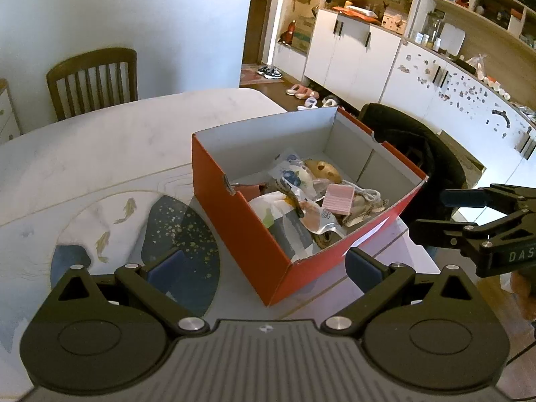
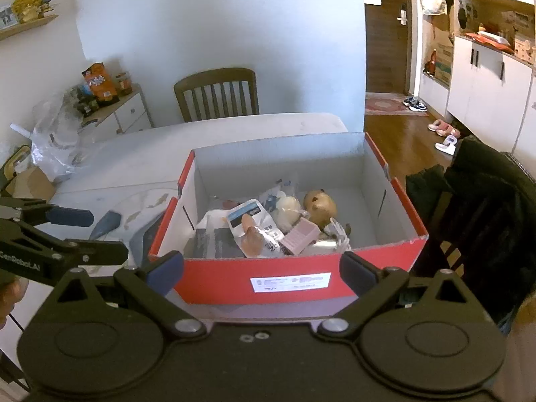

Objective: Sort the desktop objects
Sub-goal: 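Withdraw both grippers out of the red box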

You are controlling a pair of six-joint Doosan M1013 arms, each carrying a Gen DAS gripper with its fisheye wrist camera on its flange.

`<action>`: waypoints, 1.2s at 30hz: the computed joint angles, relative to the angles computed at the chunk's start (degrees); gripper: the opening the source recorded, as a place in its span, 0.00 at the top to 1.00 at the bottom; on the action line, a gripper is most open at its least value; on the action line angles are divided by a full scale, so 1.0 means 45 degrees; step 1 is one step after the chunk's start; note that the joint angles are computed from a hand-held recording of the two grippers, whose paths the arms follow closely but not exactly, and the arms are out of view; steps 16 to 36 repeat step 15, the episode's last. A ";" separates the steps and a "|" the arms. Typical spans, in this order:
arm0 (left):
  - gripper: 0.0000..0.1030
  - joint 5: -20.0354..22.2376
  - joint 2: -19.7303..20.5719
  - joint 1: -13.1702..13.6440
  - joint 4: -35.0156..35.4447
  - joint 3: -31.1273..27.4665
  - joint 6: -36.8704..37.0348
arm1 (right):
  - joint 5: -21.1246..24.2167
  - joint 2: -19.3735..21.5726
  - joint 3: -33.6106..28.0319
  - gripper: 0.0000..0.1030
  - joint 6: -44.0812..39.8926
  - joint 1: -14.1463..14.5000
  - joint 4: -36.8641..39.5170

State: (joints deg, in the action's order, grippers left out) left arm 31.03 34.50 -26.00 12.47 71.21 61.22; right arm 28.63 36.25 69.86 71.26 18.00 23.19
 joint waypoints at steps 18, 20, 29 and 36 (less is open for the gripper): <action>0.00 -0.0321 -0.0349 0.0068 0.0070 0.0559 0.0753 | -0.0475 -0.0288 0.0443 0.03 0.2561 0.0416 -0.2023; 0.00 -0.0321 -0.0349 0.0068 0.0070 0.0559 0.0753 | -0.0475 -0.0288 0.0443 0.03 0.2561 0.0416 -0.2023; 0.00 -0.0321 -0.0349 0.0068 0.0070 0.0559 0.0753 | -0.0475 -0.0288 0.0443 0.03 0.2561 0.0416 -0.2023; 0.00 -0.0321 -0.0349 0.0068 0.0070 0.0559 0.0753 | -0.0475 -0.0288 0.0443 0.03 0.2561 0.0416 -0.2023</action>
